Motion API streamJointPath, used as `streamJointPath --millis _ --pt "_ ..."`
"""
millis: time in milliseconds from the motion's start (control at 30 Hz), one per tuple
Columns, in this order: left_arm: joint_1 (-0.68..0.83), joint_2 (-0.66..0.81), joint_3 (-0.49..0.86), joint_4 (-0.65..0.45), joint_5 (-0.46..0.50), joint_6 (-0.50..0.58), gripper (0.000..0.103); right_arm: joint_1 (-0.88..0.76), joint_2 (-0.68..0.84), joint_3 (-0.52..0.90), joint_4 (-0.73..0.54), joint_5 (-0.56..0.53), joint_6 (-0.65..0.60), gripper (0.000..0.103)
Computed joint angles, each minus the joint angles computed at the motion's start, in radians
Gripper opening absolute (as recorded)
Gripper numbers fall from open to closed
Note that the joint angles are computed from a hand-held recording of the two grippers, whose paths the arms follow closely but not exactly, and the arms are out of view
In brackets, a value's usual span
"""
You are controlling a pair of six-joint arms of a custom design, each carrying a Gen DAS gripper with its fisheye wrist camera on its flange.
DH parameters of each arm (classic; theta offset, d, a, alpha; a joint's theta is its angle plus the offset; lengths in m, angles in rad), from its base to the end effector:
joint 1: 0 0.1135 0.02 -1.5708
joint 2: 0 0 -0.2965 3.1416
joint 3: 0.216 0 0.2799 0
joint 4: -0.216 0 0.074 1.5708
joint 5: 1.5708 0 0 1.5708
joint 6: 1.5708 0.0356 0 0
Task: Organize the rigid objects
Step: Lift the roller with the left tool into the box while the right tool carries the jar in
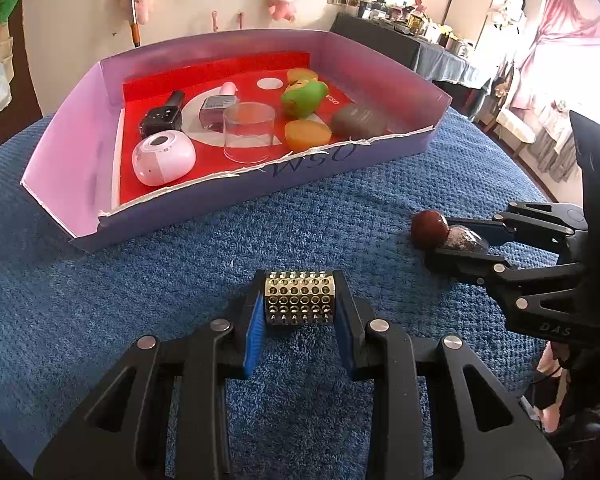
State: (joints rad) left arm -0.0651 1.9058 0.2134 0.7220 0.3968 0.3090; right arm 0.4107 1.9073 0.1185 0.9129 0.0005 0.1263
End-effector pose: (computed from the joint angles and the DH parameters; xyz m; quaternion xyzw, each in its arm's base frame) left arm 0.2029 -0.0270 0.0267 0.2314 0.9094 -0.1516 0.3107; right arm 0.1719 0.0748 0.0293 -0.1332 0.9308 0.0901 0.3284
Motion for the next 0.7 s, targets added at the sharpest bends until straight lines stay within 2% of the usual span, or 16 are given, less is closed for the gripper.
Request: streamJointPath --millis 233,367,700 --pt "-0.025 0.018 -0.015 0.060 -0.036 -0.007 0.029 0.012 0.004 -0.005 0.009 0.017 -0.007 0.034" --pt "-0.027 0.023 -0.017 0.071 -0.040 -0.010 0.029 0.020 0.012 -0.007 0.023 0.013 -0.001 0.042" --pt "-0.032 0.025 -0.020 0.083 -0.050 -0.013 0.029 0.038 0.016 -0.008 0.030 0.034 0.003 0.043"
